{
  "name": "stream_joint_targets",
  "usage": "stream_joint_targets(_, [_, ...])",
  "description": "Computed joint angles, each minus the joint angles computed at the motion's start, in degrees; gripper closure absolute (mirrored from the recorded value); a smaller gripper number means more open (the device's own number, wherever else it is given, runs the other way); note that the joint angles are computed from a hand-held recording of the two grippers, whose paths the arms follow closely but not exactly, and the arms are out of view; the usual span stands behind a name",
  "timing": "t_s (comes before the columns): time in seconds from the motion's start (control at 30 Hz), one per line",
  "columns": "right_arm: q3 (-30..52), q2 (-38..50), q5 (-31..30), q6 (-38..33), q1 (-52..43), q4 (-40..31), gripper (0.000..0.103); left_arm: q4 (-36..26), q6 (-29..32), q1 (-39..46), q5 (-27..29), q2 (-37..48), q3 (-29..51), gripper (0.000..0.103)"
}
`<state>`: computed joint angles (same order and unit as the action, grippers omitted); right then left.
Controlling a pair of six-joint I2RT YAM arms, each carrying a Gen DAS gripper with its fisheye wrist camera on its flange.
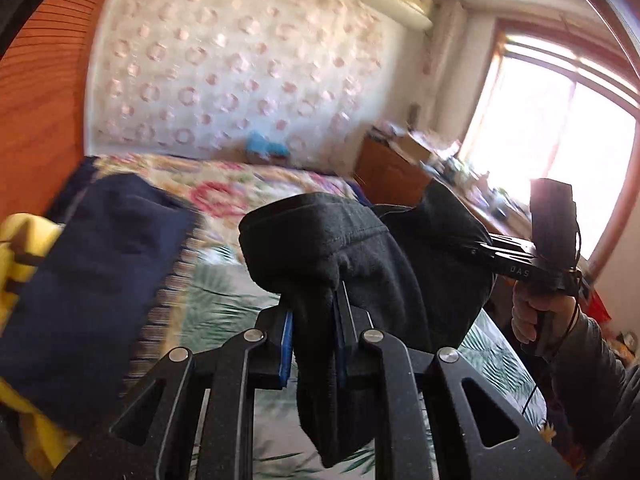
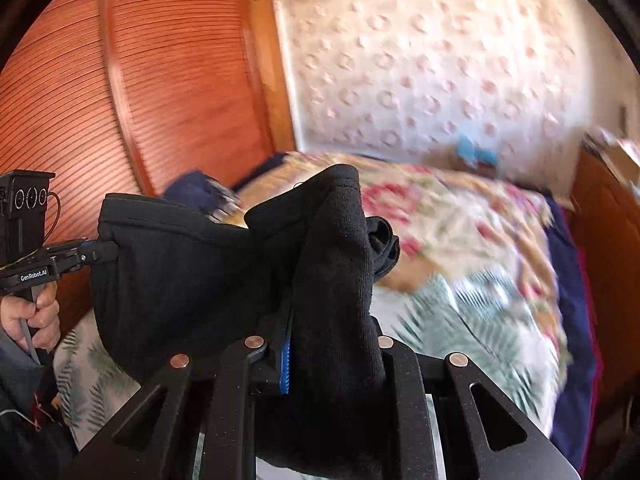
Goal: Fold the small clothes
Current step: 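Carry the black bundle with both grippers to the clothes stack by the plush toy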
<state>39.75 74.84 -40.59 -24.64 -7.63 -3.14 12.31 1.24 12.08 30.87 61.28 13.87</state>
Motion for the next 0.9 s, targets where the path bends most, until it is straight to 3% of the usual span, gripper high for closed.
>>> stream_joint_targets(0.1, [3.47,2.19,4.33,3.38,9.10,2.98,0.083,-3.79,3.00,10.87,5.18,-3.27,-0.08,0.086])
stream_joint_targets(0.2, [9.38,7.12,9.02,4.15,17.38,4.78,0.083,-5.47,7.60,23.23,11.92,-1.27,1.02,0.086])
stream_joint_targets(0.43, [31.01,26.03,16.72,2.62,30.01,4.40,0.083,-1.53,10.64,38.66,19.09,9.29,3.63,0.086])
stream_joint_targets(0.63, [51.59,42.61,19.79,0.25,35.93,-0.94,0.083,4.27,12.17,42.40,17.61,21.73,6.61,0.086])
stream_joint_targets(0.83, [83.59,64.64,22.12,0.50,38.54,-15.59,0.081,9.05,13.14,43.18,14.43,31.36,8.55,0.086])
stream_joint_targets(0.9, [92.32,70.07,23.83,1.30,38.56,-19.99,0.073,10.03,13.08,42.14,12.51,32.28,8.26,0.086])
